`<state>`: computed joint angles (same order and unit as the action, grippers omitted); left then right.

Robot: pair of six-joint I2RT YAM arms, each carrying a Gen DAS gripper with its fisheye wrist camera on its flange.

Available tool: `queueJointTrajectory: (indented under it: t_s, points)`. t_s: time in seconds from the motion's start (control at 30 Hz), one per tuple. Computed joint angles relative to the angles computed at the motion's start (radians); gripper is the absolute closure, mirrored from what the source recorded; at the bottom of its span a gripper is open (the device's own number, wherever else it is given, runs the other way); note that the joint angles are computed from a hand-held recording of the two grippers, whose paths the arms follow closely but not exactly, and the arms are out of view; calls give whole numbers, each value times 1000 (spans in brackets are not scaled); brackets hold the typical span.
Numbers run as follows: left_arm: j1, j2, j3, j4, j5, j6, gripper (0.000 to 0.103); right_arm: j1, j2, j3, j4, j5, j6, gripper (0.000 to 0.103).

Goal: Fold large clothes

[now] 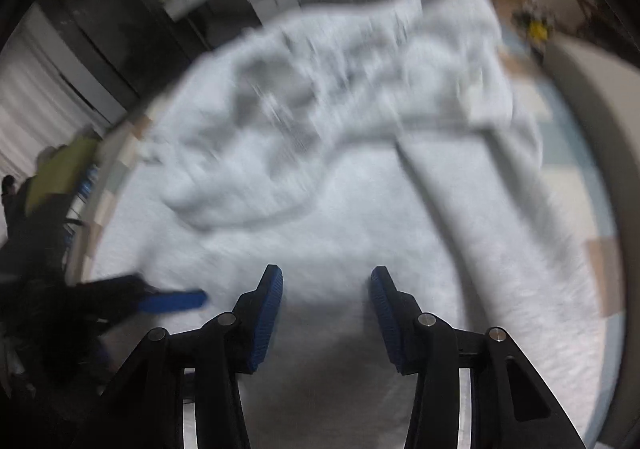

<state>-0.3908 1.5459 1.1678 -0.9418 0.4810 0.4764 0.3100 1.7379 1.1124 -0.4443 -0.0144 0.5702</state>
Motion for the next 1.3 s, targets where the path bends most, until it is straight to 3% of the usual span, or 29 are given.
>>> queueJointTrajectory:
  t_s: [0.03, 0.13, 0.23, 0.4, 0.47, 0.6, 0.67, 0.73, 0.8, 0.87, 0.97, 1.07, 1.17, 1.2, 1.23, 1.3]
  points:
    - [-4, -25, -21, 6, -12, 13, 40, 9, -2, -35, 26, 15, -24, 67]
    - [-8, -104, -92, 6, -46, 68, 39, 123, -39, -65, -55, 177, -101, 67]
    - [30, -162, -129, -29, -51, 128, 39, 257, -130, -175, -67, 299, -77, 68]
    - [172, -217, -152, -140, 8, 273, 38, 366, -323, -348, -81, 322, 21, 67]
    - [236, -233, -139, -215, 19, 337, 38, 351, -409, -411, -65, 264, 66, 66]
    - [393, -244, -64, -296, 45, 439, 38, 367, -452, -356, -199, 268, 80, 68]
    - [462, -263, -65, -267, 35, 459, 38, 415, -513, -331, -253, 385, 89, 65]
    - [505, -239, -68, -239, 3, 466, 37, 436, -534, -326, -284, 490, 122, 45]
    - [539, -165, -71, -208, -73, 444, 40, 384, -504, -332, -307, 461, 143, 48]
    - [615, -138, -61, -220, -11, 516, 38, 329, -434, -354, -328, 424, 137, 50]
    - [675, -133, -39, -235, -13, 566, 38, 267, -527, -421, -284, 334, 132, 49]
    - [728, -112, 21, -275, 60, 584, 38, 275, -621, -410, -273, 277, 116, 51]
    - [746, -92, 66, -270, 148, 522, 38, 267, -646, -304, -192, 252, 2, 49]
    - [740, -89, 63, -241, 172, 470, 38, 258, -622, -256, -168, 256, -28, 43]
    - [707, -102, 39, -197, 181, 399, 38, 230, -569, -185, -137, 250, -66, 37]
    - [681, -100, 23, -168, 200, 331, 38, 151, -412, -25, -91, 229, -131, 35]
